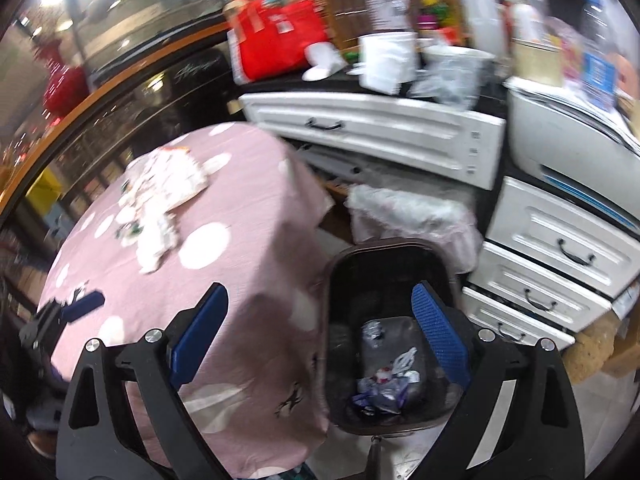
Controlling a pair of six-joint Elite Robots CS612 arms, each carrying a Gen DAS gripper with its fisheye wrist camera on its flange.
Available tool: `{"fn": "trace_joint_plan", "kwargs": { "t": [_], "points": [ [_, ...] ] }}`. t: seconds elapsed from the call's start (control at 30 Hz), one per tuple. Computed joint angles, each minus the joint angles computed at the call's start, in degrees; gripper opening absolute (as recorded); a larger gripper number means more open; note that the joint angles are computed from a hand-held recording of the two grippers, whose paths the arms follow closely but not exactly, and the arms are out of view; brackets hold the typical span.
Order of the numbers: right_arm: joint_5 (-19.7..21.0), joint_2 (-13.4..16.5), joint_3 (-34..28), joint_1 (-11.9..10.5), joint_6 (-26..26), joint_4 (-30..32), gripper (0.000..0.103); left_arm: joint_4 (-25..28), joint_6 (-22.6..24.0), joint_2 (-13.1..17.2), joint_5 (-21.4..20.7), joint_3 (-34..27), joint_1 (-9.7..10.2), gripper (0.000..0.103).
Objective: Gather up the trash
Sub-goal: 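Move both tools back toward the table, then grasp the white tissue with the right gripper while the left gripper grasps the white-and-red bag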
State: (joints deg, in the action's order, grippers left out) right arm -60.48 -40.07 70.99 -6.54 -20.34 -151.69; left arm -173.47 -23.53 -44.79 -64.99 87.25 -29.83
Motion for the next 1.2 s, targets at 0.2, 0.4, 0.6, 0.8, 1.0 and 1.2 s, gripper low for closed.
{"fn": "trace_joint_plan", "kwargs": {
  "t": [0.2, 0.4, 0.6, 0.8, 1.0, 1.2],
  "points": [
    [2.6, 0.4, -0.9, 2.7, -5.9, 3.2, 0.092, 1.9, -5.5, -1.7, 3.3, 2.5, 2.11, 0.095],
    [2.9, 1.7, -3.4, 5.8, -11.2, 7.1, 0.092, 1.8, -10.2, -3.1, 3.8, 4.6, 4.49, 0.090],
    [0.9, 4.1, -7.7, 8.7, -16.3, 11.6, 0.088, 1.5, -12.6, -3.8, 4.4, 5.7, 5.71, 0.087],
    [-2.2, 6.7, -12.3, 10.7, -18.1, 15.5, 0.072, 1.9, -12.7, -3.7, 3.3, 5.4, 6.50, 0.086],
    [-3.7, 7.8, -14.2, 11.3, -18.9, 16.1, 0.045, 2.0, -12.0, -3.2, 2.6, 4.7, 6.97, 0.086],
    [-1.0, 7.7, -14.2, 10.5, -18.2, 16.9, 0.027, 1.1, -11.5, -2.5, 1.1, 3.5, 7.43, 0.082]
  ]
}}
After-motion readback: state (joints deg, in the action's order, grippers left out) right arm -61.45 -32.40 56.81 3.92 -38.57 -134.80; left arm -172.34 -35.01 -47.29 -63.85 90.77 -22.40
